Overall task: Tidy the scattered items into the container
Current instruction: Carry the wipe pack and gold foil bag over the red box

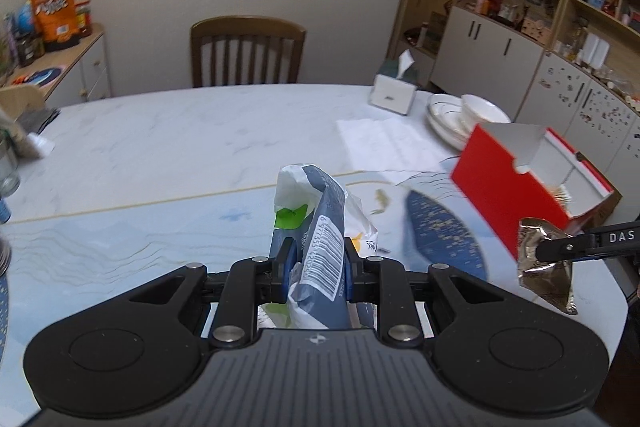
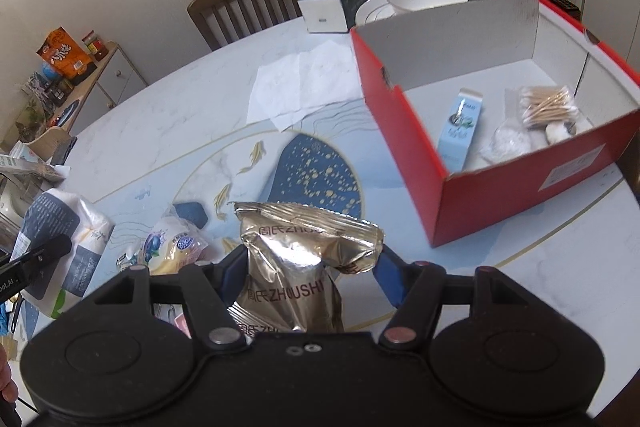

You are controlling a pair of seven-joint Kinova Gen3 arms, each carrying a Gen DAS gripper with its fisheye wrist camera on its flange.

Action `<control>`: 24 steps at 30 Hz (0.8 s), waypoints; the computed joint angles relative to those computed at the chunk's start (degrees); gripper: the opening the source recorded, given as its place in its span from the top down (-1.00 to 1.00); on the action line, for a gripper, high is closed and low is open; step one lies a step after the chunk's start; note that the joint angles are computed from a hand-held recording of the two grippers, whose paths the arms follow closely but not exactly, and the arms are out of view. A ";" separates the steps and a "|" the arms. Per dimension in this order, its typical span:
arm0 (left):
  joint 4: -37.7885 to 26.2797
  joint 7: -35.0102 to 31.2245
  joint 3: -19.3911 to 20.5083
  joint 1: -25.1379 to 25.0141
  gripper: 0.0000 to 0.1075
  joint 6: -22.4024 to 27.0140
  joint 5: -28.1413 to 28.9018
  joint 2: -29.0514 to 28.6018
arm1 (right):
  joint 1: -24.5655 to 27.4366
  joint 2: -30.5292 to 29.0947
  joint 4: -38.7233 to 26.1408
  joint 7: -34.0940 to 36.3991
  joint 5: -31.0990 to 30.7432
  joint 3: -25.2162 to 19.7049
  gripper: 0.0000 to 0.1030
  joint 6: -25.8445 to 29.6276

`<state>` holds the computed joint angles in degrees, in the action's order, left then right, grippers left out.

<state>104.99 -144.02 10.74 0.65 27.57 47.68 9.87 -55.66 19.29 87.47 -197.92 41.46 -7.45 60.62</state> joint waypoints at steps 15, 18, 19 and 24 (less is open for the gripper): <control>-4.64 9.47 3.20 9.30 0.60 -3.21 -6.97 0.17 | 5.92 -9.31 9.32 2.89 3.32 -3.08 -0.26 -1.90; -6.29 13.05 3.81 11.85 0.60 -4.46 -10.72 0.92 | 7.91 -11.29 11.63 3.18 3.85 -3.92 -0.26 -2.85; -6.96 14.44 3.98 12.74 0.60 -4.81 -12.12 1.27 | 8.66 -12.01 12.47 3.27 4.00 -4.17 -0.26 -3.29; -9.89 21.86 4.58 17.18 0.60 -6.49 -19.18 3.17 | 12.58 -15.50 16.53 3.82 4.18 -5.48 -0.26 -5.30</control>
<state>95.10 -122.15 15.33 17.83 21.07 28.50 13.04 -43.08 3.79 104.00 -194.10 45.65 -12.93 55.32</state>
